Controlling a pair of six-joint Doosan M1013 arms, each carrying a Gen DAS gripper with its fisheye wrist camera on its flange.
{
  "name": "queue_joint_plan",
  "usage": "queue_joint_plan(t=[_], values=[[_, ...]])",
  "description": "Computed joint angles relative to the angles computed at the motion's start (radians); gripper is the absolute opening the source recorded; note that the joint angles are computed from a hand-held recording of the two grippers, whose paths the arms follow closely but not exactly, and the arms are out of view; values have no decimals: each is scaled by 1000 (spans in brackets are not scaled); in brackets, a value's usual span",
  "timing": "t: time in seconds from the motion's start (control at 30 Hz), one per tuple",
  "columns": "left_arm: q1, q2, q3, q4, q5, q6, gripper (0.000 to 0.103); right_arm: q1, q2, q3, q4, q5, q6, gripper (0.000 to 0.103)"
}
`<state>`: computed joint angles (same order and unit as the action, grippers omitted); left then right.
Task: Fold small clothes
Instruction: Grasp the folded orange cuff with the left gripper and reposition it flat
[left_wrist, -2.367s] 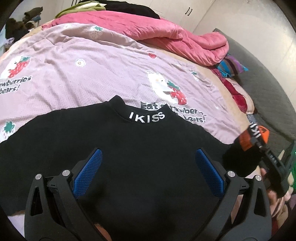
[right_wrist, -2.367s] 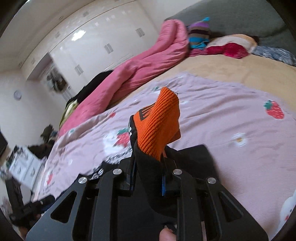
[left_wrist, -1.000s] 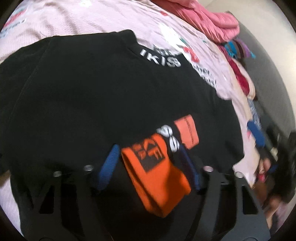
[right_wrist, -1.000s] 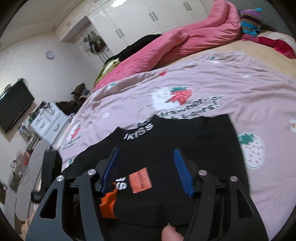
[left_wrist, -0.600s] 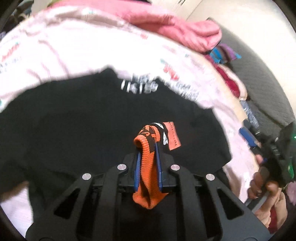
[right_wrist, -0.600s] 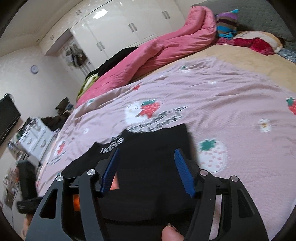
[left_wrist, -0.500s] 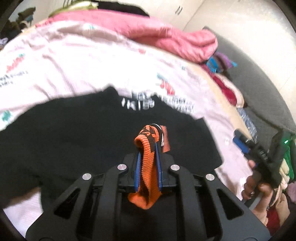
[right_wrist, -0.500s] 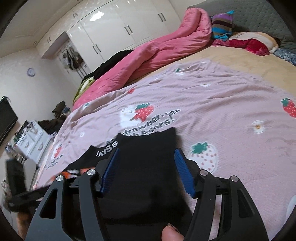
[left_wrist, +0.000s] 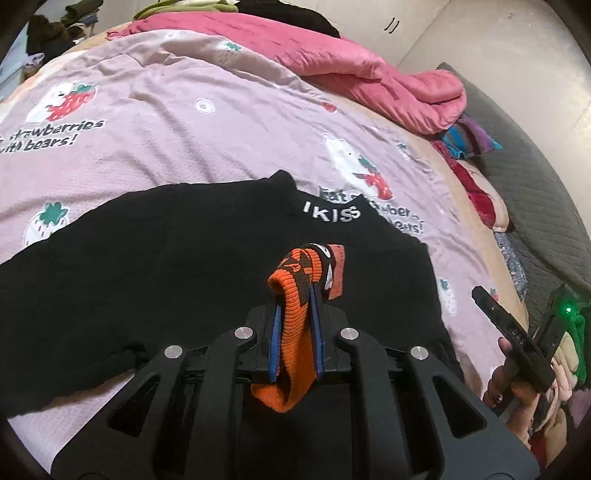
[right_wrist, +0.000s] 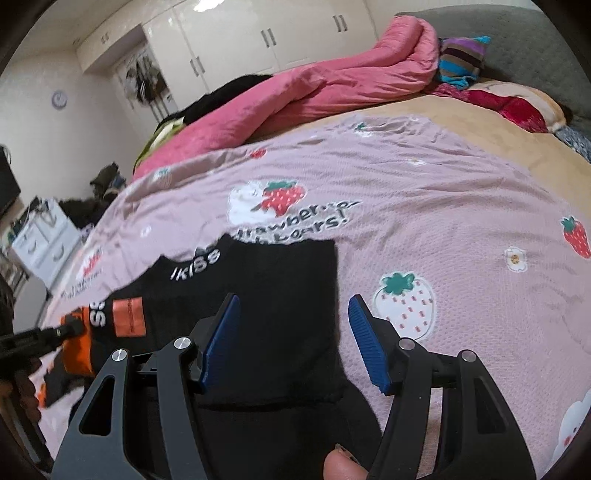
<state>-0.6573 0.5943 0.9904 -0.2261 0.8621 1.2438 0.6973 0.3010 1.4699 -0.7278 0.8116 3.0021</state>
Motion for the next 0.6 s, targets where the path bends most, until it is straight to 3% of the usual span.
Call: queue_joint_plan(t=[0.37,0.6], values=[[-5,5,-6,67,36,-43,9,3,49,-55,130,1,-199,61],[-20,-8,0,191,16,-108,10,3,60,-66,176,-7,-261,61]])
